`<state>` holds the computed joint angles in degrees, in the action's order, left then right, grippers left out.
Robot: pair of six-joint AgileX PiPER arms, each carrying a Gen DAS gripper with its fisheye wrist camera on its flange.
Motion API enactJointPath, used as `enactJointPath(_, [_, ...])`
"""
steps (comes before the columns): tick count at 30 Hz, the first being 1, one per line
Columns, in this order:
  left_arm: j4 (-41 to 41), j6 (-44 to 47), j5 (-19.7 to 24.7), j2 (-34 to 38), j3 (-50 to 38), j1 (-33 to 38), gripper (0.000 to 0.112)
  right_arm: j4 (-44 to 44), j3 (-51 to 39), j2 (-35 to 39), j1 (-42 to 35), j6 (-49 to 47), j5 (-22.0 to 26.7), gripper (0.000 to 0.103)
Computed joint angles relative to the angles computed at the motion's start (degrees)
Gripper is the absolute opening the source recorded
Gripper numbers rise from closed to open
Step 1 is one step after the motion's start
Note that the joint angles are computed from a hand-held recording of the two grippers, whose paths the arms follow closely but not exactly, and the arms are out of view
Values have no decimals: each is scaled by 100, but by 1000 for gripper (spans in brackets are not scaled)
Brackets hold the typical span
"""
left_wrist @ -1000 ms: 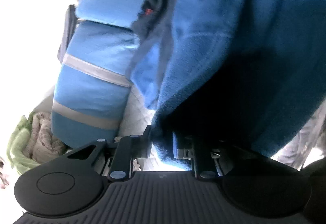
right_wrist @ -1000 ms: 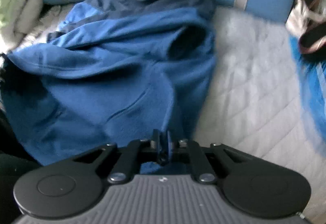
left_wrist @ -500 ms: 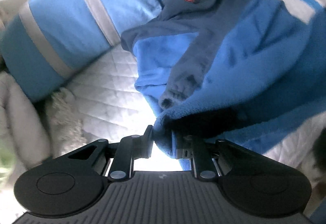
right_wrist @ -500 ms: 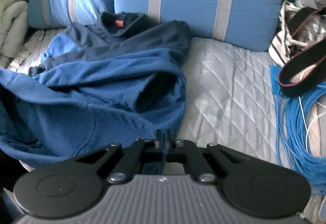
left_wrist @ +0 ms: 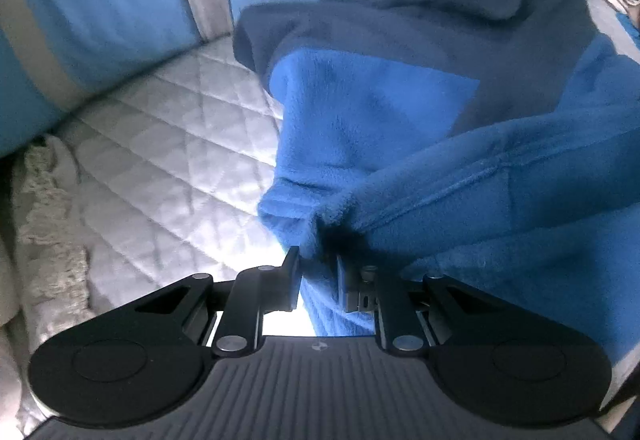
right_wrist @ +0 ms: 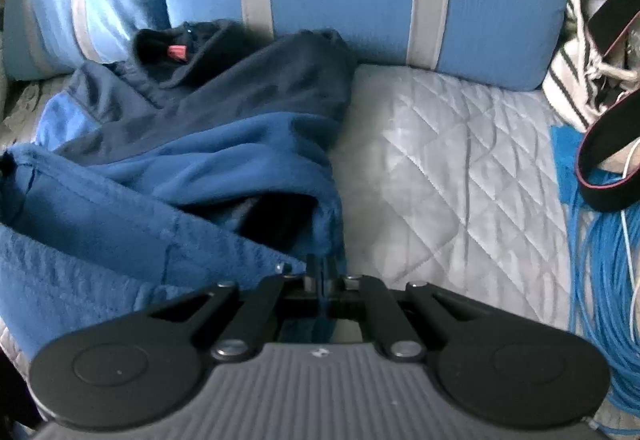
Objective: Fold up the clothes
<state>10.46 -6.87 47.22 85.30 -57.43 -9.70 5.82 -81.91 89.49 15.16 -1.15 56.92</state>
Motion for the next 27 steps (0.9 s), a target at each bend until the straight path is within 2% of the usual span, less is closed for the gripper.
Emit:
enactJointPath(2, [-97, 120, -144, 146, -16, 79, 17, 224, 79, 29, -130, -221, -176, 1])
enactJointPath(3, [-151, 186, -203, 206, -29, 121, 17, 434, 146, 19, -235, -397, -298, 5])
enactJointPath(7, [-261, 331, -266, 353, -89, 187, 17, 1751, 504, -130, -886, -1217, -753, 57])
enactJointPath(10, [-179, 327, -325, 452, -103, 140, 17, 2941, 774, -220, -1461, -2064, -650, 76])
enactJointPath(12, [-164, 352, -357, 503, -117, 140, 17, 3529, 950, -245, -1784, -2602, -434, 82])
enactJointPath(15, [-179, 391, -376, 536, -128, 158, 17, 4523, 1424, -265, -2368, -3563, 0, 82])
enactJointPath(17, [-180, 393, -392, 563, -133, 166, 17, 5335, 1779, -156, -2811, -4356, 477, 82])
enactJointPath(20, [-143, 336, -391, 599, -151, 152, 17, 6010, 2187, 51, -3153, -5266, 1095, 83])
enactJointPath(22, [-80, 252, -366, 610, -165, 109, 17, 6265, 2417, 173, -3183, -5713, 1202, 83])
enactJointPath(23, [-37, 196, -336, 619, -184, 81, 17, 6414, 2538, 226, -3193, -5931, 1230, 78])
enactJointPath(24, [6, 140, -304, 628, -203, 53, 17, 6650, 2691, 236, -3192, -6140, 1175, 61])
enactJointPath(25, [33, 93, -274, 627, -217, 36, 17, 6895, 2832, 244, -3186, -6352, 1129, 38])
enactJointPath(26, [44, 76, -266, 617, -213, 37, 17, 7118, 2929, 224, -3171, -6517, 1079, 26])
enactJointPath(27, [52, 62, -252, 591, -211, 43, 18, 7239, 2967, 175, -3149, -6572, 995, 19])
